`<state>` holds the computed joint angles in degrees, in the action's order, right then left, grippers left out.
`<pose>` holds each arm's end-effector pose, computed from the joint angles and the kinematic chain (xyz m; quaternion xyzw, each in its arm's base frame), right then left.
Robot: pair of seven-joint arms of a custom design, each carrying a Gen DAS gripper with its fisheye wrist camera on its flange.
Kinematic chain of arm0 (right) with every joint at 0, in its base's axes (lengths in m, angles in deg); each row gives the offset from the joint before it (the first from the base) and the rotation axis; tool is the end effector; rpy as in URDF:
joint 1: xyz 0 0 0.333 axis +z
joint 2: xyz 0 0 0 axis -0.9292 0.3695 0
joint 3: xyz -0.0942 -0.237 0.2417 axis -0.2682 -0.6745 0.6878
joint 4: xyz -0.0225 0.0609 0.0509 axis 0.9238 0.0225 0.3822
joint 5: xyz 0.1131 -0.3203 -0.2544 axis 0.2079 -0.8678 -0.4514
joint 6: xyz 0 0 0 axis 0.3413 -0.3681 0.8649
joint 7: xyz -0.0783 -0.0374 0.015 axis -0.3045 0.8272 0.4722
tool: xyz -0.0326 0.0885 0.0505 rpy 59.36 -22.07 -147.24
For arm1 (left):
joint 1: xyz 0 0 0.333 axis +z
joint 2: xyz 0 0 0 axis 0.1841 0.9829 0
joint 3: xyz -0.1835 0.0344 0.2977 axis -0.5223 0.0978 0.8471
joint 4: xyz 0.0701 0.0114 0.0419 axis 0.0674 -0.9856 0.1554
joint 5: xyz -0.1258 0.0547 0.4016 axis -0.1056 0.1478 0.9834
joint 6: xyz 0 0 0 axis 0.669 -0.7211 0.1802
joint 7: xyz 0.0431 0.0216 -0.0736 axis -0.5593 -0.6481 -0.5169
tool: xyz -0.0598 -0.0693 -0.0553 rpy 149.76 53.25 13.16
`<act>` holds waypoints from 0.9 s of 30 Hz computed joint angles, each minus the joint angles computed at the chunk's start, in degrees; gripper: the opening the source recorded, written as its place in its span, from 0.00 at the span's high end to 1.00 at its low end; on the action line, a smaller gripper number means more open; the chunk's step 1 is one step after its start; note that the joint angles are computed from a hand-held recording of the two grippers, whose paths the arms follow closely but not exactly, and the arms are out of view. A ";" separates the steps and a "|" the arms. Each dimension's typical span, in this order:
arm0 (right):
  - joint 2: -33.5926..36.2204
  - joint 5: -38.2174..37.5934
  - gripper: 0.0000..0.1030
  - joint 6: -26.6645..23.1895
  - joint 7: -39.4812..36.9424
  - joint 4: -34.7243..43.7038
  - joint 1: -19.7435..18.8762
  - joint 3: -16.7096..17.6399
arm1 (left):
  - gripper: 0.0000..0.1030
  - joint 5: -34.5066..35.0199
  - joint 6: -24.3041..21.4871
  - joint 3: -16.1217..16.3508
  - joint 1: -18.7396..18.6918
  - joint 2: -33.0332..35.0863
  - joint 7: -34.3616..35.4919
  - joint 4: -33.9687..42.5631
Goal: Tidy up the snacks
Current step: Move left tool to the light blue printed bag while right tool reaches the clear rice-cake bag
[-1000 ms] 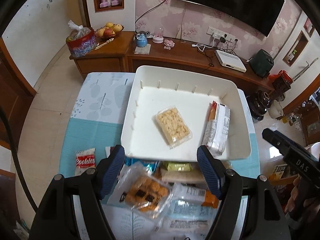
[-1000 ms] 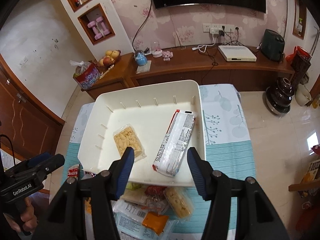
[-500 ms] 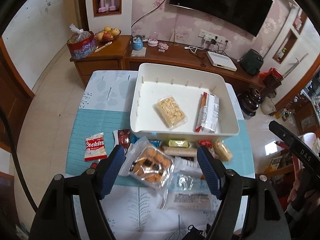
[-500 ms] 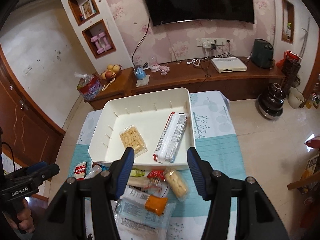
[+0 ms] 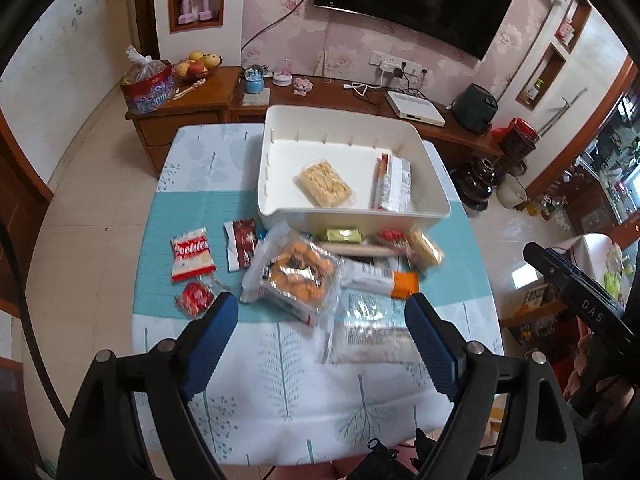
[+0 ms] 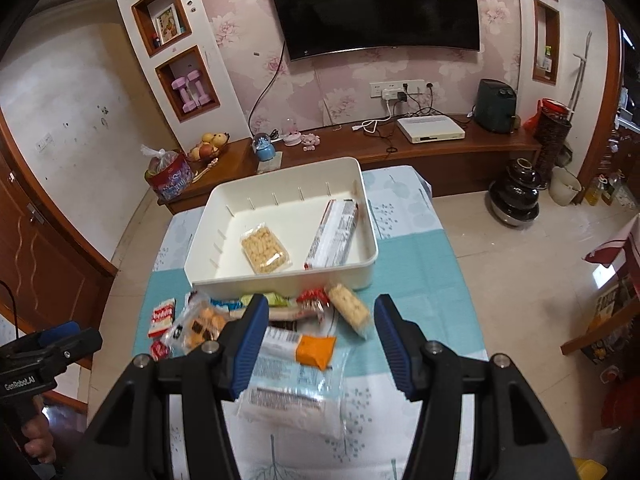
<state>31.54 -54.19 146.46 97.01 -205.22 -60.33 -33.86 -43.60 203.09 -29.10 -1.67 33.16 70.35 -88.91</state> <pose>0.5376 0.0557 0.5818 -0.5880 0.7339 -0.1942 0.2791 0.5750 -0.2584 0.5314 -0.6221 0.7361 -0.2516 0.0886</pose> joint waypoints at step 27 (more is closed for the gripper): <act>-3.29 11.31 0.41 -0.02 -30.39 -4.82 6.24 -9.25 | 0.11 6.15 -6.63 -1.59 -5.02 4.20 -24.15 2.20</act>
<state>28.25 -42.88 146.43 66.62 -210.04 -54.10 -43.11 -37.45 196.45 -30.69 -6.70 37.36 46.20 -86.71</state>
